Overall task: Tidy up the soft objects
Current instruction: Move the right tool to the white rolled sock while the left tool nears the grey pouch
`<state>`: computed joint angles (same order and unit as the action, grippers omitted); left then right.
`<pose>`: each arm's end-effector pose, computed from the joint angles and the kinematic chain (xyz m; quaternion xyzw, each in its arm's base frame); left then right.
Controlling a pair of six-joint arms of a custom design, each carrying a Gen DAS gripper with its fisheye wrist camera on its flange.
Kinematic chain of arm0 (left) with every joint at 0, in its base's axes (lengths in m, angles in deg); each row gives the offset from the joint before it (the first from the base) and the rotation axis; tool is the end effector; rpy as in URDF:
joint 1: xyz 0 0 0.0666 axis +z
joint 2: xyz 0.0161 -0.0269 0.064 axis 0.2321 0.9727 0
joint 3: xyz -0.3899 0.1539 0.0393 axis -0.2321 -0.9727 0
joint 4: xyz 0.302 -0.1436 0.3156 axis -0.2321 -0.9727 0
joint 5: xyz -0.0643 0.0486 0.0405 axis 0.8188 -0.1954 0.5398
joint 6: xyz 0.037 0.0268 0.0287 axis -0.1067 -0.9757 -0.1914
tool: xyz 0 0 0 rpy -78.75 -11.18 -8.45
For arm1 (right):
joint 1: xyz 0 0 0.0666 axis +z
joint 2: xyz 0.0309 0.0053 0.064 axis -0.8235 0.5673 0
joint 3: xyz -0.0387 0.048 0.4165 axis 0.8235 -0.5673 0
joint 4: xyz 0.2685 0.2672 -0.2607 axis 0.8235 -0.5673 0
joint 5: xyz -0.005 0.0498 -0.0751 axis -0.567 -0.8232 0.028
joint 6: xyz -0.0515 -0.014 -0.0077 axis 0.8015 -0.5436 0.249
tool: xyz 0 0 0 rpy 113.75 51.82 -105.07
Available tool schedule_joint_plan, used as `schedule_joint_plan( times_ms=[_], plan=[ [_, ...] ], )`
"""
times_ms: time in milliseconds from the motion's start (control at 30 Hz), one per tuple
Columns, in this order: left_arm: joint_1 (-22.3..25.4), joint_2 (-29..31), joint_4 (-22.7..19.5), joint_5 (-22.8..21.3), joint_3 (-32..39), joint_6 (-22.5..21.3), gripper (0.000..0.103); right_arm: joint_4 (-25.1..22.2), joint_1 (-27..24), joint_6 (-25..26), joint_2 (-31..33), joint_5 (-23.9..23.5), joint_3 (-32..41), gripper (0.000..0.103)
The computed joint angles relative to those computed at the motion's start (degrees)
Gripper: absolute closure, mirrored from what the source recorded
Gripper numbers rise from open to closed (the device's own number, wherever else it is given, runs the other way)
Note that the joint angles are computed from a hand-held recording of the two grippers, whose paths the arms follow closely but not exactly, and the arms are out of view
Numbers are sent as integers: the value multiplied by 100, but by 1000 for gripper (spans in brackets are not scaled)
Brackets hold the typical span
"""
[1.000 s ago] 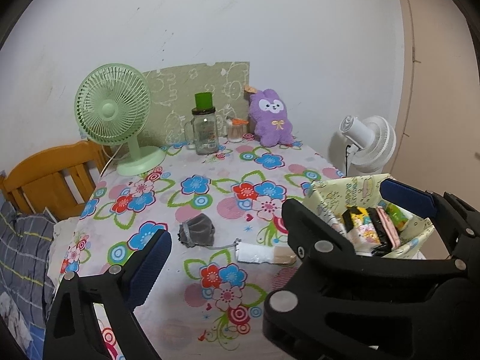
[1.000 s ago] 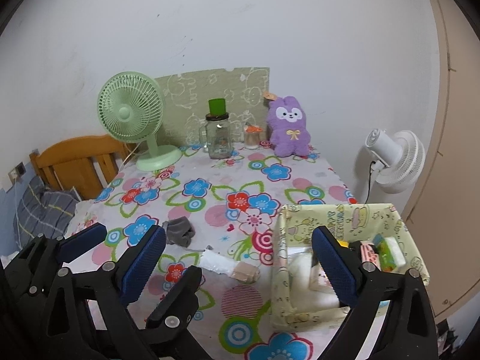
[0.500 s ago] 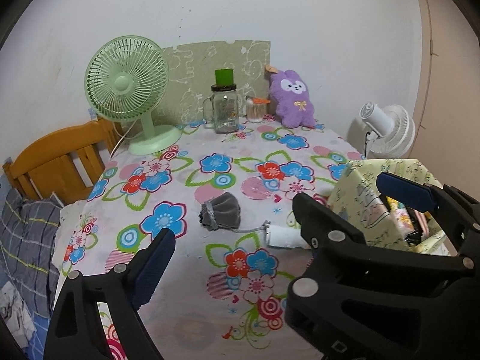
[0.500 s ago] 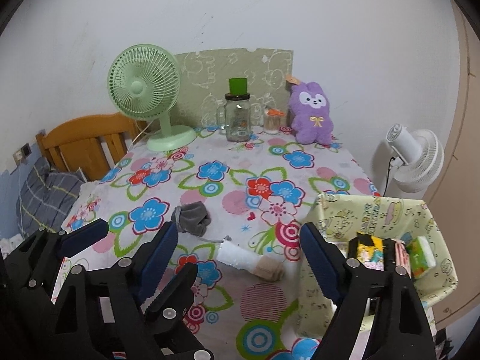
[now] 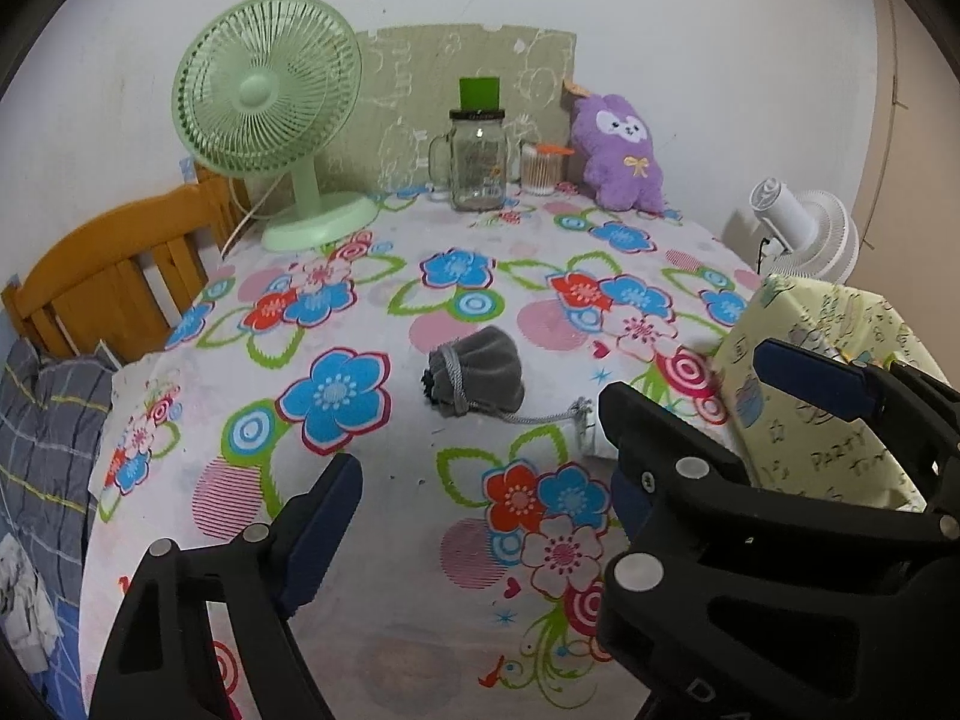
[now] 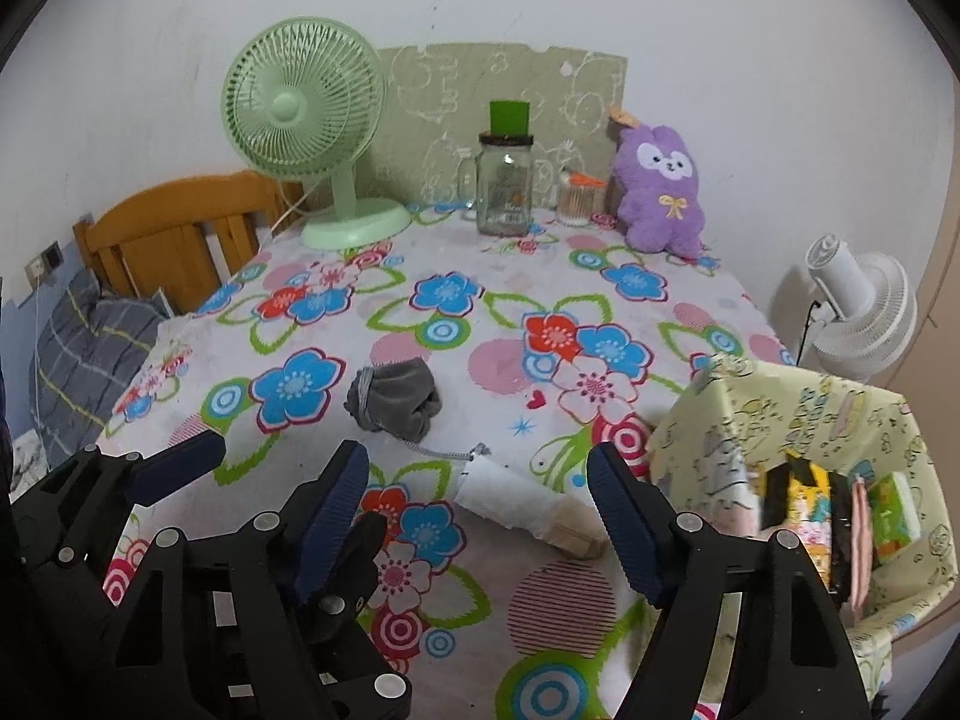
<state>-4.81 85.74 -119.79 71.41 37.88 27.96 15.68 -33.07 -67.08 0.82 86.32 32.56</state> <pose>0.5337 -0.1727 0.4391 0.0803 0.9195 -0.0373 0.3831 0.5365 0.2131 0.4449 -0.0532 0.9162 0.0292 0.3960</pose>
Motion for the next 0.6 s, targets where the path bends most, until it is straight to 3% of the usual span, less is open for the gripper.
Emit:
schedule_joint_plan(
  times_ms=[600],
  plan=[
    [59, 566, -319, 48, 279, 28, 16, -347, -139, -92, 621, -121, 302, 32]
  ],
)
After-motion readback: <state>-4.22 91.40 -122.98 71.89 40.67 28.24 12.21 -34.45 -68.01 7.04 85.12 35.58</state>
